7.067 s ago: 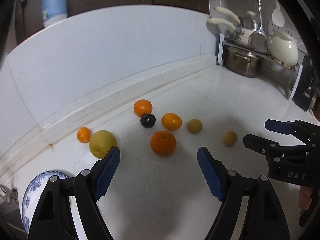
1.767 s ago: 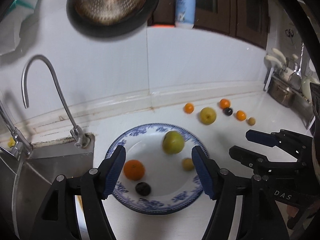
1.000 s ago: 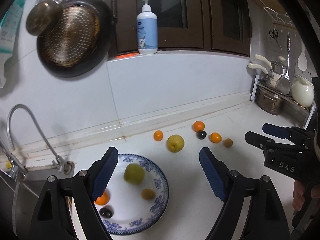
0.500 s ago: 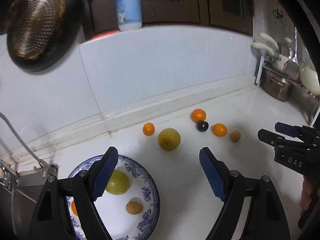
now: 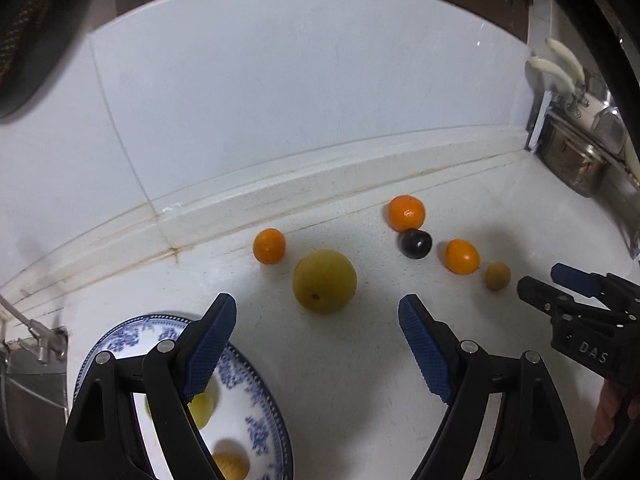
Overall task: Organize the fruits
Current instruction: 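Grasp the yellow-green pear with the left tool while the right tool grasps a brown fruit, then carry the pear and brown fruit over the plate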
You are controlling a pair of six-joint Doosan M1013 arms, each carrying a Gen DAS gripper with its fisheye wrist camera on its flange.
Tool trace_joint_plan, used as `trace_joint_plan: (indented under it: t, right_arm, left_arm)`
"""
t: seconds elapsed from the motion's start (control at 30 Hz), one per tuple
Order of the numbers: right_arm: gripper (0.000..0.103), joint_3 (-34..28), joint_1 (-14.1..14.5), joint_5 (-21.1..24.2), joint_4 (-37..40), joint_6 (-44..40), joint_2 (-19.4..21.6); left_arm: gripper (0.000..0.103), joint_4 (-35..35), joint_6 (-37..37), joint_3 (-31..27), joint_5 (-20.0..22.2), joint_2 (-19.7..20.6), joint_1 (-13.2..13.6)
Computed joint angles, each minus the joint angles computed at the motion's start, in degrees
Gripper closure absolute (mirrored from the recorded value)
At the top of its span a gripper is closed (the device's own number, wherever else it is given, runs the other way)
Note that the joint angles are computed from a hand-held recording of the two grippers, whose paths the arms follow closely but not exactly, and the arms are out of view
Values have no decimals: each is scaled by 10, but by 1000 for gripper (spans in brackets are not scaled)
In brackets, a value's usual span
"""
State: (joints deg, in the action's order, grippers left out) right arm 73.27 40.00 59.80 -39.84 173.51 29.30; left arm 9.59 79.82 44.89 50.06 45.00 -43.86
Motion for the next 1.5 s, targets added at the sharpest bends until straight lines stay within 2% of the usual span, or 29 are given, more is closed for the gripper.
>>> trace_joint_plan:
  t: [0.37, 0.47, 0.6, 0.73, 0.8, 0.93, 1.03, 1.2, 1.5]
  right_arm:
    - [50, -3, -19, -18, 33, -35, 11]
    - [55, -2, -22, -23, 41, -40, 12]
    - [63, -2, -26, -29, 49, -52, 14]
    - [66, -2, -28, -37, 54, -60, 15]
    - [72, -2, -28, -39, 56, -68, 15]
    - [72, -3, -27, -38, 53, -72, 15]
    - [72, -3, -27, -41, 52, -75, 16]
    - [72, 2, -22, -53, 43, -76, 11]
    - [72, 19, -7, -72, 19, -66, -7]
  left_arm:
    - [20, -3, -2, -84, 56, 58, 0]
    - [21, 5, 1, -101, 67, 70, -1]
    - [29, 4, 3, -110, 75, 78, -1]
    - [38, -7, 9, -118, 81, 85, 1]
    - [43, -8, 10, -124, 85, 89, 1]
    - [54, -6, 14, -128, 93, 91, 1]
    - [54, -6, 19, -131, 97, 92, 1]
    - [54, -24, 27, -98, 83, 74, 0]
    - [54, -33, 25, 9, 5, 5, -4]
